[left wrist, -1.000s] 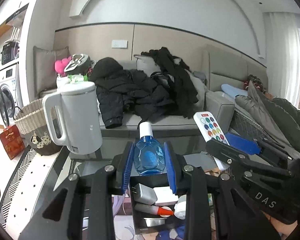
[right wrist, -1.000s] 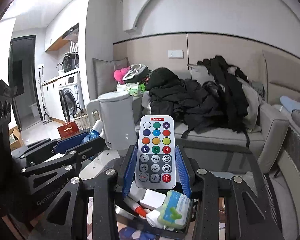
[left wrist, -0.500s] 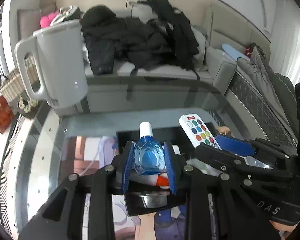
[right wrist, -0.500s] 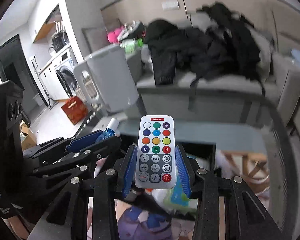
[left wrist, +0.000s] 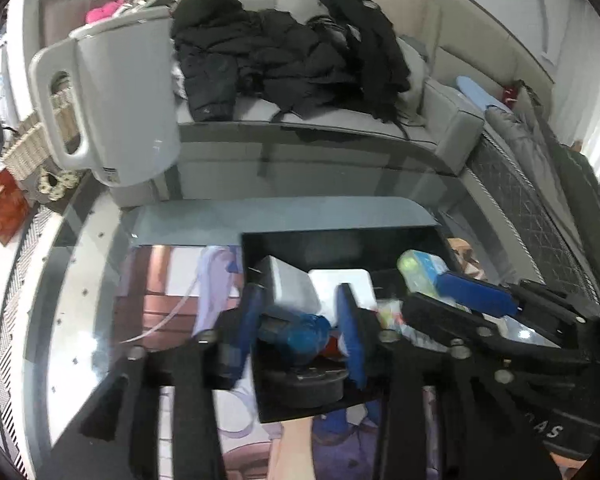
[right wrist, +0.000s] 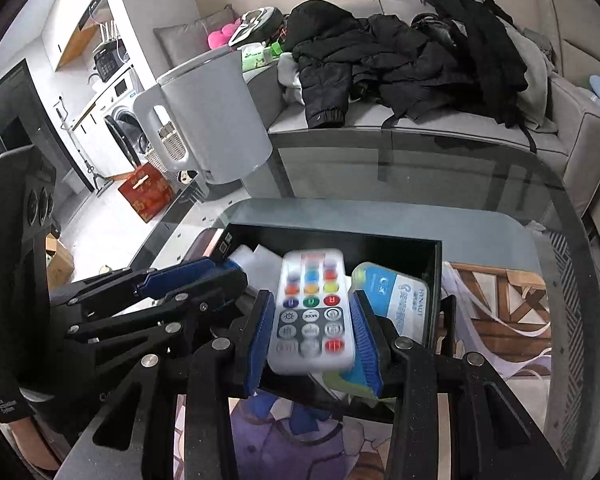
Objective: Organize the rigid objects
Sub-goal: 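Release the blue bottle into the box while right drops the remote inside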
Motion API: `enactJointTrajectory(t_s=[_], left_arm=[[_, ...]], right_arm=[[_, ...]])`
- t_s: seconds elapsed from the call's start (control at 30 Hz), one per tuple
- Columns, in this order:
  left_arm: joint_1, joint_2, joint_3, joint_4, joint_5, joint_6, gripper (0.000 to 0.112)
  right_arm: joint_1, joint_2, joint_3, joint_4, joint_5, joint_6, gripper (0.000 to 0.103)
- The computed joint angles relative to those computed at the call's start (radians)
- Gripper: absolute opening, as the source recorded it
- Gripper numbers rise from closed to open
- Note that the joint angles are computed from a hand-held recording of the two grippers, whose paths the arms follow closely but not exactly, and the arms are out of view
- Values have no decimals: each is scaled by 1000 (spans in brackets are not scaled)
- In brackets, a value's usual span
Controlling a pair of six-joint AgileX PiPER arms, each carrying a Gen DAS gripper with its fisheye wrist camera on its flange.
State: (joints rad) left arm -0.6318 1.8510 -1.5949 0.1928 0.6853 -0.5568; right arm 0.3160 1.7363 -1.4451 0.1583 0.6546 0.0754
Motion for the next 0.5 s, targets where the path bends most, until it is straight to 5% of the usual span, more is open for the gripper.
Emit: enactJointTrajectory(t_s=[0.13, 0.3, 0.37, 0.43, 0.5], left_arm=[[19, -32, 38, -45, -35, 16, 52], [-17, -71, 70, 95, -30, -97, 56], [-41, -84, 85, 183, -18, -174, 58], [-62, -107, 118, 257, -25, -241, 58], [-77, -139, 167, 317, -56, -293, 58]], right_arm=[[-2, -27, 19, -2, -2, 8, 43], [13, -82, 60, -57, -20, 55, 59], [19, -107, 73, -75, -24, 67, 67], [24, -142, 101, -106, -40, 94, 86], [33, -175, 129, -145, -57, 127, 92]])
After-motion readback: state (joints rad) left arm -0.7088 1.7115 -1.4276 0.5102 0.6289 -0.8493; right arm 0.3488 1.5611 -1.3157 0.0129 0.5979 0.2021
